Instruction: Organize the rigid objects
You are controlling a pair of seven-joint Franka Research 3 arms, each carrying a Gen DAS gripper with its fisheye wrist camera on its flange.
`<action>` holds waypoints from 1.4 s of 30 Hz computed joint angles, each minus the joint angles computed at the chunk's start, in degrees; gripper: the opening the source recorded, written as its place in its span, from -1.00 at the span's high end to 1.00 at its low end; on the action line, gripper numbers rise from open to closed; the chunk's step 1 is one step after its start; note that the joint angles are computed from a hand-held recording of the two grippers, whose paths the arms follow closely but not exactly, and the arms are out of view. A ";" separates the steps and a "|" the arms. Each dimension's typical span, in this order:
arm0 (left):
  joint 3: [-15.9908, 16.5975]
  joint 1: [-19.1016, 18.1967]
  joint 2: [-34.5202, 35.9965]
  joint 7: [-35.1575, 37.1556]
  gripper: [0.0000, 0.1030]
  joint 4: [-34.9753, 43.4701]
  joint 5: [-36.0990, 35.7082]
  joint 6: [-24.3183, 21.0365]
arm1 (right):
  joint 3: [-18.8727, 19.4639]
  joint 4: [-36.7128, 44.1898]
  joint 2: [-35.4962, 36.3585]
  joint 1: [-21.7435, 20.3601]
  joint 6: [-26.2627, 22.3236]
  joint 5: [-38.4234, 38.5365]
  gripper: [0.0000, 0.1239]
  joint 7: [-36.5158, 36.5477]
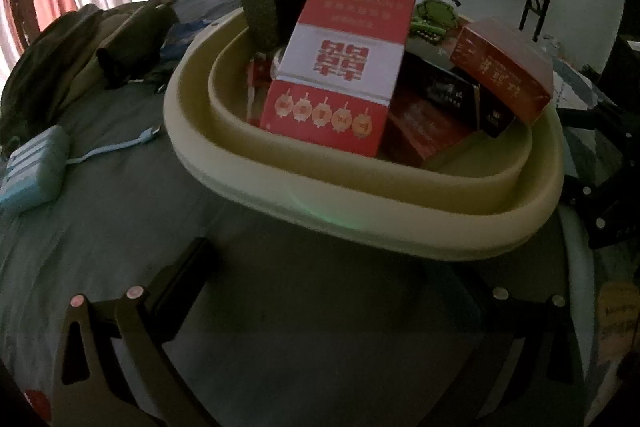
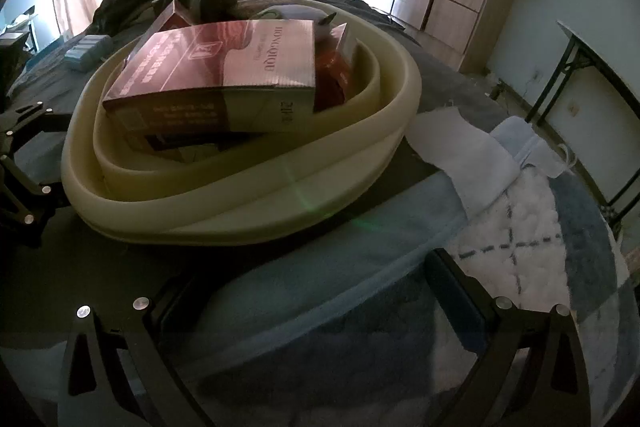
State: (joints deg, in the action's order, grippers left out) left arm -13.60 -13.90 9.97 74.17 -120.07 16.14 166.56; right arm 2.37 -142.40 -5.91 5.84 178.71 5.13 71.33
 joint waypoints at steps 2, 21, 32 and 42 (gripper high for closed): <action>0.30 -0.34 0.01 -0.77 -1.00 0.06 0.86 -0.10 | 0.18 -0.11 -0.10 -0.22 0.06 -0.36 -0.66 0.28; 0.03 -0.27 -0.06 -1.00 -1.00 -0.15 0.70 0.07 | 0.11 -0.25 -0.23 -0.06 0.04 -0.07 -0.66 0.12; 0.04 -0.27 -0.01 -1.01 -1.00 -0.10 0.71 0.06 | 0.01 -0.16 -0.17 0.01 0.02 0.00 -0.66 0.01; 0.02 -0.25 -0.04 -0.97 -1.00 -0.14 0.67 0.08 | 0.07 -0.20 -0.20 -0.03 0.03 -0.06 -0.66 0.12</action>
State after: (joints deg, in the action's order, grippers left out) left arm -13.58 -14.15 9.93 73.20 -120.21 16.81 166.64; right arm 2.44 -142.61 -6.11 5.81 178.74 5.06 71.45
